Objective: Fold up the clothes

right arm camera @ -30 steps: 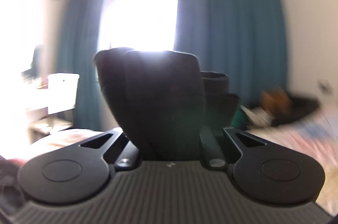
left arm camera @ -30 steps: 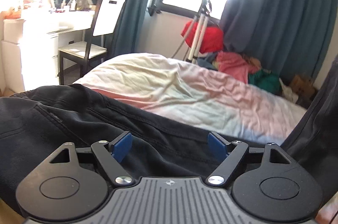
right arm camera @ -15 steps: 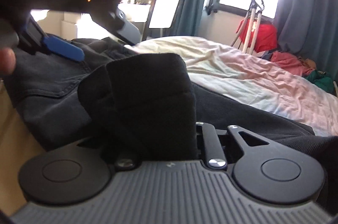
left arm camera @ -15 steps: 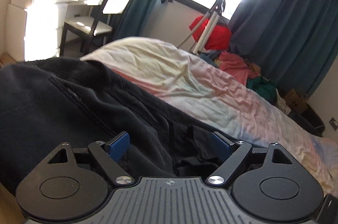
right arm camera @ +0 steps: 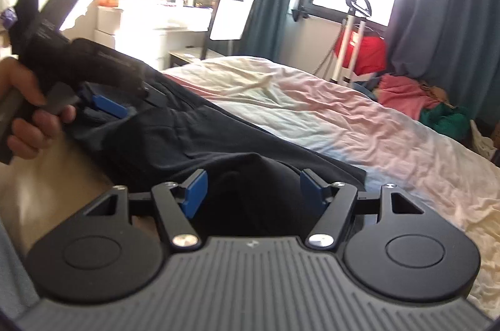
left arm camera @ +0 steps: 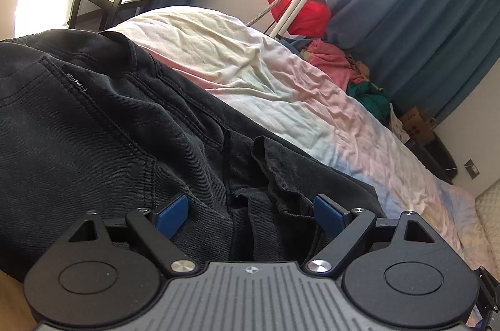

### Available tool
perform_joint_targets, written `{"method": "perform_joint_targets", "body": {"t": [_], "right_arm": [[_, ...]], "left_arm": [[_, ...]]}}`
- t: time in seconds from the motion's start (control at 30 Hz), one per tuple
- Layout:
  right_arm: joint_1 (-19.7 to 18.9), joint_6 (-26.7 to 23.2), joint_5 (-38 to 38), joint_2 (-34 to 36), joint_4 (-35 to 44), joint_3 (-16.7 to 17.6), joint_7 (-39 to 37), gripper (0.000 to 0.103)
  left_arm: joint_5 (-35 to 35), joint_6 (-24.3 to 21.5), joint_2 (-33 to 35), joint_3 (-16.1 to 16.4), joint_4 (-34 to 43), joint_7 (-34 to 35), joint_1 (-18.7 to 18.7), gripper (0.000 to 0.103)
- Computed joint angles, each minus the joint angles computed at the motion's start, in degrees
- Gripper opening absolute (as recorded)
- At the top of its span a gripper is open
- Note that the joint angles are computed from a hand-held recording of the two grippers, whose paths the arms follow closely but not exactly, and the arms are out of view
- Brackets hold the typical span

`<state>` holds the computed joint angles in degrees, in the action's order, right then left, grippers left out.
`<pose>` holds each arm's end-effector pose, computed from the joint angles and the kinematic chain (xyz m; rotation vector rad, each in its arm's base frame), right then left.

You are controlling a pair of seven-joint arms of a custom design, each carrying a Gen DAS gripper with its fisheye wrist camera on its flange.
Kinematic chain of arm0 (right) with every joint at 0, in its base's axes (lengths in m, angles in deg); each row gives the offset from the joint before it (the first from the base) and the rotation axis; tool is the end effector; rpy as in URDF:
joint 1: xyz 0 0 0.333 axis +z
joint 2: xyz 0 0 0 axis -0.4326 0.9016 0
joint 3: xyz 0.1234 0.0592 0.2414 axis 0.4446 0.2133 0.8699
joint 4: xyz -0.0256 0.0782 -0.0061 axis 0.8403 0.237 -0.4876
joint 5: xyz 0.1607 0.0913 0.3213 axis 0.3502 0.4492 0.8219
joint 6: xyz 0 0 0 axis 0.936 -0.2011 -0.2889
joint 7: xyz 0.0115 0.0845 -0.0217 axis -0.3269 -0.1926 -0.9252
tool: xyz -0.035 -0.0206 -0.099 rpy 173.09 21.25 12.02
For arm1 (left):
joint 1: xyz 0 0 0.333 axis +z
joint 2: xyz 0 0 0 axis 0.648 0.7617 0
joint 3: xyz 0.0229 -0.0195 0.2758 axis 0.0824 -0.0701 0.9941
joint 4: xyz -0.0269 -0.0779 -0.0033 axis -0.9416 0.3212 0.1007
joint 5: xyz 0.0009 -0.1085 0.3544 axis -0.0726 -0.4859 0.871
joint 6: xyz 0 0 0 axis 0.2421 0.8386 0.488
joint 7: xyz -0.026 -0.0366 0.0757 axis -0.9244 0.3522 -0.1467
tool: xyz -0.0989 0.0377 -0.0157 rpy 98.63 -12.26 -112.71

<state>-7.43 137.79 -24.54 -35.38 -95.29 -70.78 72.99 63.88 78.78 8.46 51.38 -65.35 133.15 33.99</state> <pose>0.4768 0.2959 0.5916 -1.8101 1.3228 -1.0154 0.6146 -0.2295 0.5549 -1.9013 1.9357 -1.3174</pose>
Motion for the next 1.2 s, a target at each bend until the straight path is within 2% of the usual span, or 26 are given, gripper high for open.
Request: {"method": "perform_joint_targets", "body": {"t": [0.13,0.27,0.33,0.43,0.5,0.57,0.67,0.7,0.73,0.77,0.83,0.93,1.0,1.1,1.2], "right_arm": [[1.62,-7.42,-2.33,5.08,4.42,-0.13,-6.54,0.068],[5.50,-14.50,-10.82,9.71,8.24,-1.53,-4.52,0.070],[7.70,-17.76,-15.92,11.62,10.07,-2.68,0.90,0.071],[9.93,-20.93,-20.86,13.57,11.90,-4.14,4.80,0.070],[11.03,-25.73,-19.69,15.33,13.68,-4.79,1.84,0.070],[11.07,-28.30,-15.46,14.69,13.37,-5.57,-0.12,0.070],[10.51,-32.54,-11.86,11.17,10.90,-5.87,-2.56,0.073],[9.98,-33.10,-10.65,9.96,9.71,-5.71,-4.64,0.075],[9.37,-33.86,-9.00,9.05,8.73,-5.49,-6.88,0.080],[8.72,-34.15,-7.19,8.45,8.10,-5.27,-8.81,0.081],[7.65,-33.64,-4.13,8.07,7.76,-4.82,-11.82,0.081],[7.47,-33.21,-5.67,7.49,7.52,-3.86,-15.66,0.081],[7.08,-28.96,-5.99,5.00,4.98,-3.46,-18.11,0.081],[5.33,-18.34,-2.15,-1.29,-0.76,-3.16,-19.48,0.081],[3.57,-0.30,5.57,-8.28,-7.77,-5.08,-17.29,0.081]], "left_arm": [[5.05,2.75,-0.42,1.03,-1.07,-2.20,-1.75,0.086],[10.04,10.95,-1.68,0.73,-4.35,-1.47,-3.02,0.085],[13.80,15.16,-2.02,0.77,-5.87,-0.84,-4.05,0.085],[20.91,17.97,-1.79,2.03,-6.64,-3.46,-6.36,0.085],[25.32,17.17,-1.29,2.95,-6.33,-5.25,-7.65,0.085],[33.19,15.16,-0.63,6.68,-5.54,-10.72,-10.92,0.085],[47.46,8.99,0.37,12.34,-3.37,-20.98,-15.66,0.082],[48.62,7.60,0.79,11.94,-2.90,-21.00,-15.28,0.083],[47.53,7.50,1.10,10.57,-2.91,-19.73,-13.89,0.084],[46.03,7.71,1.27,9.09,-3.02,-18.77,-12.39,0.084],[45.03,8.01,1.68,7.93,-2.63,-18.66,-10.97,0.084],[46.92,8.52,1.74,8.79,-2.50,-21.99,-10.92,0.084],[48.34,7.62,1.82,9.47,-1.91,-24.67,-11.03,0.083],[44.70,7.30,1.69,7.67,-1.53,-24.42,-8.72,0.080],[39.94,7.77,1.68,5.80,-1.51,-22.58,-6.70,0.081]]}}
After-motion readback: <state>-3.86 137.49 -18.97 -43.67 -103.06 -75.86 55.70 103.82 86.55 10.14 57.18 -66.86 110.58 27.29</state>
